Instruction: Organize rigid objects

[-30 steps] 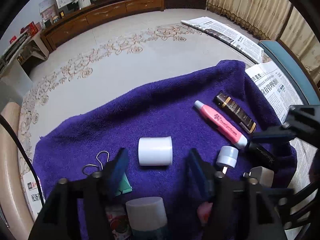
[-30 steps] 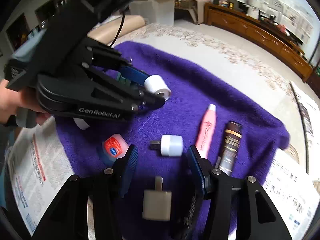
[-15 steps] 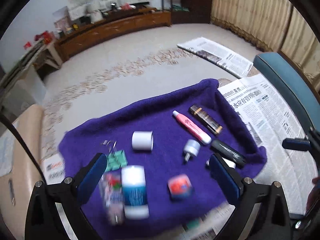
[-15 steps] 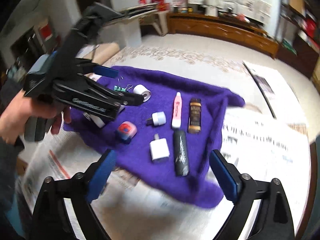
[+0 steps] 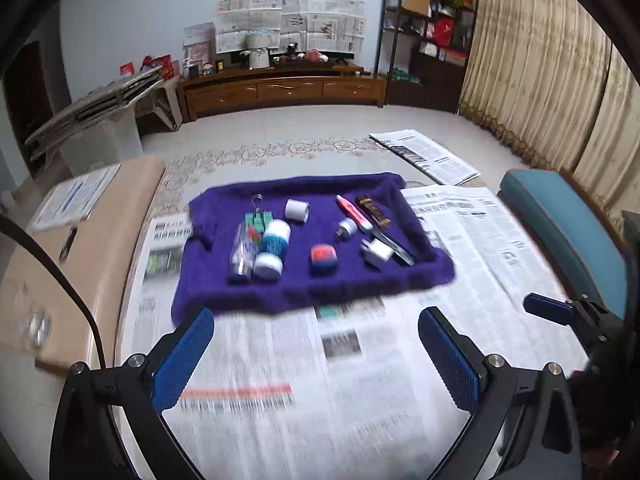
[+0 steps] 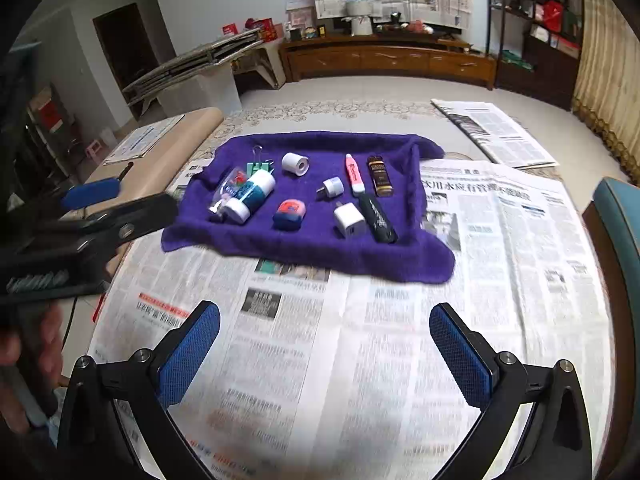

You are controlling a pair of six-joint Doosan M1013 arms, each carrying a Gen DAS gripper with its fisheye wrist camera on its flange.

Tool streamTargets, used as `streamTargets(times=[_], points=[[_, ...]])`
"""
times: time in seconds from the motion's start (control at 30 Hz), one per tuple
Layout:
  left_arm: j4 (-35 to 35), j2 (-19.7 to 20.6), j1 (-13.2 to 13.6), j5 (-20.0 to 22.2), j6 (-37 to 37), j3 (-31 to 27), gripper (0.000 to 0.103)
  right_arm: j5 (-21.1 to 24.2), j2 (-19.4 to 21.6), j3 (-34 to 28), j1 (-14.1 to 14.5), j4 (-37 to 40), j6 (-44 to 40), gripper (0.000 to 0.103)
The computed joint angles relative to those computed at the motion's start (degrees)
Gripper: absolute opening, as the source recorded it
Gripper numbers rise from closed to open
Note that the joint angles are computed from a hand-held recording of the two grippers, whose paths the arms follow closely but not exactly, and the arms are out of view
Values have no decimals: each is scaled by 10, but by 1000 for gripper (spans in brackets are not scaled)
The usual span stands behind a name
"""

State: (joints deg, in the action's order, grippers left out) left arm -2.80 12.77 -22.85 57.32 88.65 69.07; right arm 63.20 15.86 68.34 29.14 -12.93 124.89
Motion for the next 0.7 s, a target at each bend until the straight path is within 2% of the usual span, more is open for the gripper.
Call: streamTargets(times=[0.1,0.2,0.3,0.57,0.7], points=[[1,-28,2,-10,-25,31,103,15,-13,9,19,-32,33,103],[36,-52,-4,-9,-63,58,103,31,-23,14,34,-55,58,103],[64,-63,-8,-2,-86,70,103,41,-33,20,48,-78,84,103],[79,-74,-5,12,-106,82,103,65,-36,18,73,-114,131,103],[118,-79,-12,4,-132,92,103,73,-36,21,77,-116,142,103]])
